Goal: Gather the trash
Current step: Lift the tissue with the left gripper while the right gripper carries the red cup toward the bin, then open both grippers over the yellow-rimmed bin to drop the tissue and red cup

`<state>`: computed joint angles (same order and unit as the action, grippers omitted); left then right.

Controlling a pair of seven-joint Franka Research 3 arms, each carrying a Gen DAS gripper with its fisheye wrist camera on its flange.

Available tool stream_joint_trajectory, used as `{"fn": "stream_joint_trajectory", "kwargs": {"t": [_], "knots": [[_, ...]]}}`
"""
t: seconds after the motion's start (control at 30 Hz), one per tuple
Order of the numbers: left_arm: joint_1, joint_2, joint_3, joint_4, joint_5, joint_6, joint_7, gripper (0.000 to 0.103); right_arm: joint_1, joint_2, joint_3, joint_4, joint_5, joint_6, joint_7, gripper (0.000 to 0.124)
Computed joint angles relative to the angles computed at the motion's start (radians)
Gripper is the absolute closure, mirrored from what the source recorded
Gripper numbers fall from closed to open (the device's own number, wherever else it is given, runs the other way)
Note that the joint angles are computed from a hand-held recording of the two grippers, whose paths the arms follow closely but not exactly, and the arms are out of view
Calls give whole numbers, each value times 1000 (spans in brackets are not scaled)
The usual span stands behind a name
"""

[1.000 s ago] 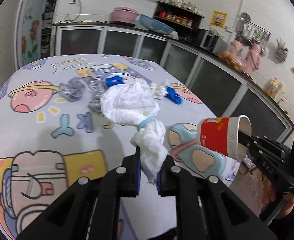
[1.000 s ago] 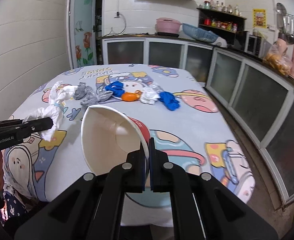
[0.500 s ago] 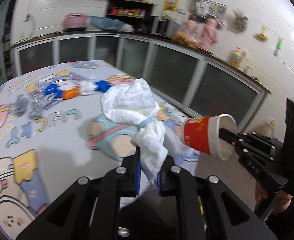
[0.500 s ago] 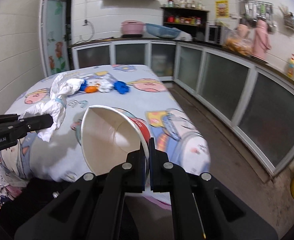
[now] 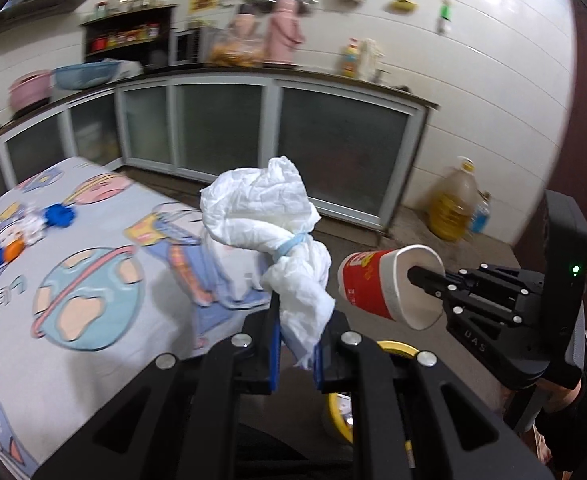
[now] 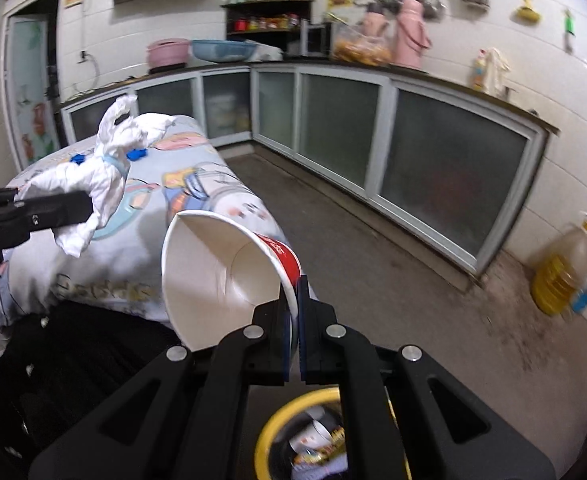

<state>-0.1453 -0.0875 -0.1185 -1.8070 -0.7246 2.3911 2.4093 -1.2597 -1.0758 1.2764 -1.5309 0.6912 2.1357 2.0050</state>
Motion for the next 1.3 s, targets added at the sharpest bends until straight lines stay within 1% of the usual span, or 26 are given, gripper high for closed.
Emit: {"fn": "stream_joint_trajectory", "kwargs": {"t": [0.1, 0.23, 0.4, 0.5, 0.57, 0.6, 0.63, 0.7, 0.77, 0.8, 0.83, 0.9, 0.97, 1.03, 1.07, 1.1, 1.13, 1.17, 1.2, 1.23, 1.27, 1.3], "knots": [[-22, -19, -16, -20, 0, -11, 23, 92, 83, -9, -42, -100, -19, -15, 20, 121], [-52, -31, -24, -33, 13, -28, 42, 92, 174, -3, -71, -189, -74, -30, 74, 121], [-84, -37, -37, -44, 35, -54, 55, 92, 278, 10, -96, -290, -133, -53, 141, 121], [-98, -33, -42, -43, 51, -75, 58, 92, 326, 30, -97, -339, -167, -73, 175, 121], [-105, -13, -48, -25, 71, -117, 46, 92, 359, 50, -97, -369, -183, -81, 196, 121], [-106, 1, -51, -9, 81, -148, 40, 92, 373, 59, -96, -385, -193, -84, 205, 121], [-107, 23, -54, 16, 90, -202, 35, 92, 391, 72, -95, -405, -198, -92, 214, 121], [-105, 50, -68, 38, 114, -250, 16, 92, 423, 100, -90, -437, -207, -99, 234, 121], [-104, 94, -85, 79, 154, -326, -7, 92, 444, 130, -83, -461, -217, -101, 254, 122], [-104, 110, -93, 91, 172, -349, -24, 92, 455, 141, -80, -475, -223, -100, 268, 121], [-104, 140, -102, 118, 194, -393, -43, 92, 465, 156, -74, -489, -227, -105, 282, 121], [-103, 185, -119, 157, 229, -445, -91, 92, 472, 198, -57, -499, -236, -118, 305, 121], [-102, 244, -134, 209, 257, -519, -148, 92, 483, 244, -43, -521, -235, -118, 328, 121], [-98, 283, -144, 237, 280, -548, -198, 91, 490, 286, -27, -534, -244, -119, 345, 120], [-96, 306, -149, 257, 288, -572, -218, 87, 491, 312, -15, -539, -250, -121, 350, 120], [-92, 328, -154, 280, 295, -596, -235, 73, 492, 343, -7, -546, -250, -126, 356, 120], [-88, 334, -159, 283, 298, -598, -246, 62, 500, 365, -5, -558, -249, -125, 369, 117], [-85, 335, -161, 280, 303, -592, -253, 34, 508, 386, -4, -569, -250, -127, 381, 113], [-82, 328, -163, 263, 304, -562, -261, 15, 519, 412, -4, -582, -250, -131, 386, 93], [-76, 323, -165, 252, 296, -548, -260, 13, 535, 423, -9, -599, -252, -120, 395, 64], [-70, 325, -167, 256, 288, -552, -259, 13, 554, 415, -21, -618, -258, -111, 422, 56], [-63, 334, -168, 270, 278, -564, -259, 13, 563, 415, -24, -627, -267, -110, 447, 54]]}}
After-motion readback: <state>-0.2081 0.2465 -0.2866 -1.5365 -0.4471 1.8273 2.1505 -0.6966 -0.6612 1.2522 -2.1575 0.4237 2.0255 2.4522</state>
